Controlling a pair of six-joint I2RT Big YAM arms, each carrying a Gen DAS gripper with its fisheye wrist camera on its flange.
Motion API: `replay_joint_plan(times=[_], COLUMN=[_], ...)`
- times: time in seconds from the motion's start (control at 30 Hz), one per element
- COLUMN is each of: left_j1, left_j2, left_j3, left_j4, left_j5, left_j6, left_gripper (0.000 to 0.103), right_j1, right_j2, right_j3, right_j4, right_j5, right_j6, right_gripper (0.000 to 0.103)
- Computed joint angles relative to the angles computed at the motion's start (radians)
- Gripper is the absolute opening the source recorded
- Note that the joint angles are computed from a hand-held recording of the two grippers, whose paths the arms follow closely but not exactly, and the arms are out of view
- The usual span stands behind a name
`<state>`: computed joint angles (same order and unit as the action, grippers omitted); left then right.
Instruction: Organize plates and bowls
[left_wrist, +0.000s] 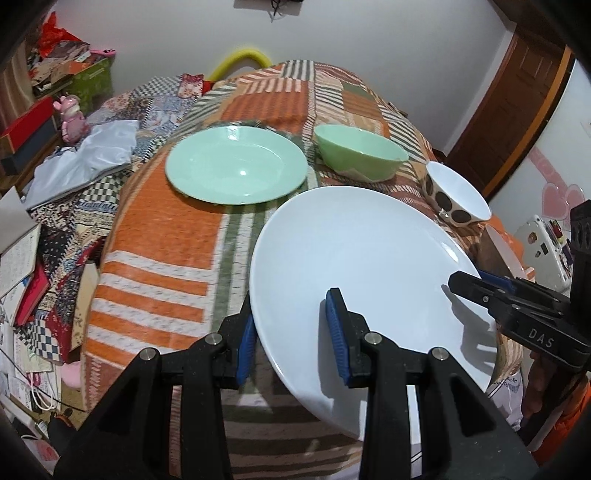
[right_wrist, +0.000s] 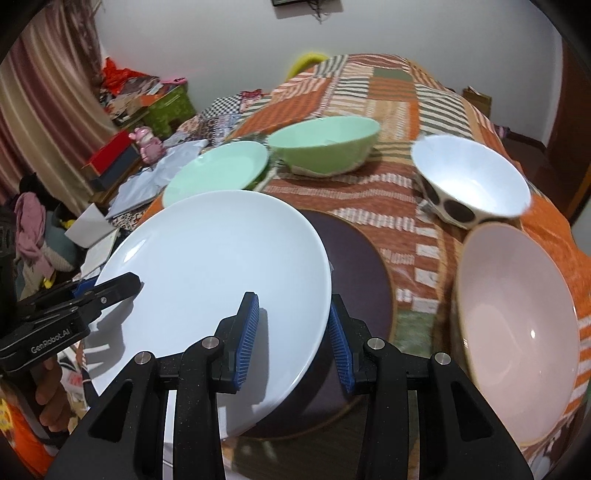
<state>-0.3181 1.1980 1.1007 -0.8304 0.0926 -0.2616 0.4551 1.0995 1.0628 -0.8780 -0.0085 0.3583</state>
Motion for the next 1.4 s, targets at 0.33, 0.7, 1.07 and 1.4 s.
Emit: replay_joint_plan(times=[0.33, 0.7, 1.07, 1.4], left_j1=[-0.011, 0.002, -0.005, -0.045], left_j2=[0.045, 0.082, 0.107, 0.121], left_j3=[0.004, 0.005, 0.024, 0.047], left_j4=[0.01, 0.023, 0.027, 0.003], left_j5=[0.021, 0.048, 0.03, -0.066], left_j6=[-0.003, -0.013, -0.018, -0.013], left_gripper=[0.035, 0.035, 0.036, 0.039], right_j1=[-0.003, -0.004, 0.01, 0.023], right_j2=[-0.01, -0.001, -0.004, -0.034], right_j3=[-0.02, -0.038, -0.045, -0.054], right_j4=[-0.02, 0.0, 0.01, -0.003], right_j5=[0.021, 0.032, 0.084, 0.129], right_j6=[0.017, 0.036, 0.032, 0.024], right_gripper=[0.035, 0.036, 0.035, 0.033])
